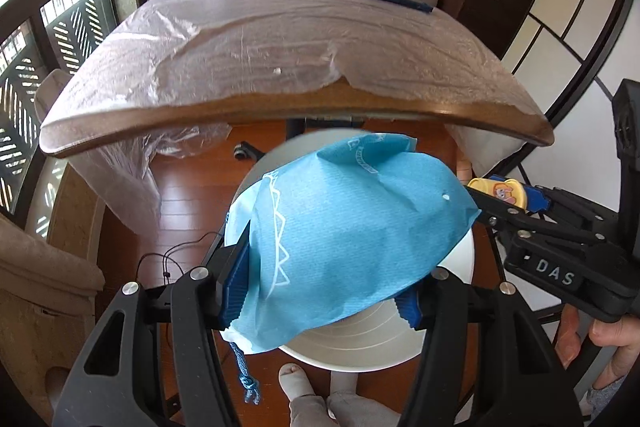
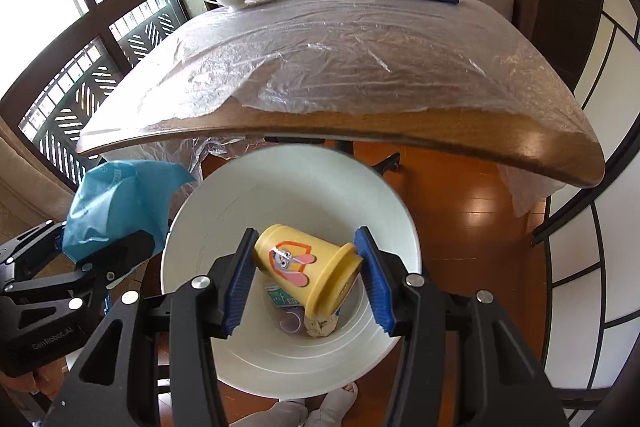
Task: Collect trash
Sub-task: 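Lift and carry the blue bag and yellow cup with both grippers over the white bin, then open both grippers to drop the bag and cup into the bin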
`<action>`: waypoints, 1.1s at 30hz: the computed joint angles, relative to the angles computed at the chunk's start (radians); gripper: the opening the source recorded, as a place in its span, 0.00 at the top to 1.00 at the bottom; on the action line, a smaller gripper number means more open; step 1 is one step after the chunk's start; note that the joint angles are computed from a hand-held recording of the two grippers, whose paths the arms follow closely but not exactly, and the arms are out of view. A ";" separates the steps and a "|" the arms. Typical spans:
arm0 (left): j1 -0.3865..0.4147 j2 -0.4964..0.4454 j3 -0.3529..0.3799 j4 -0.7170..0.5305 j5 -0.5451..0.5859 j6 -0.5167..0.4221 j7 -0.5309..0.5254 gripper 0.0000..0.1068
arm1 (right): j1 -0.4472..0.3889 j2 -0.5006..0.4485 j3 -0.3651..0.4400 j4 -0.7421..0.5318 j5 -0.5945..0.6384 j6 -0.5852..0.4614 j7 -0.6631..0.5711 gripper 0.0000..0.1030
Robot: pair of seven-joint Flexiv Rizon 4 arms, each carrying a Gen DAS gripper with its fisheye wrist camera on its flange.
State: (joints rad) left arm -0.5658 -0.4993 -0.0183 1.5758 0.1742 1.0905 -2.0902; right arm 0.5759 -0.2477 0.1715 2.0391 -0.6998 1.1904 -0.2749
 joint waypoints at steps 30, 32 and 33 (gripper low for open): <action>0.013 -0.067 -0.014 -0.039 -0.055 -0.077 0.006 0.44 | 0.003 -0.070 0.006 -0.014 0.176 0.031 -0.145 0.52; 0.011 -0.068 -0.013 -0.041 -0.055 -0.079 0.008 0.44 | 0.003 -0.070 0.005 -0.014 0.181 0.031 -0.149 0.52; 0.011 -0.070 -0.013 -0.042 -0.054 -0.080 0.008 0.44 | 0.003 -0.071 0.005 -0.014 0.183 0.031 -0.150 0.52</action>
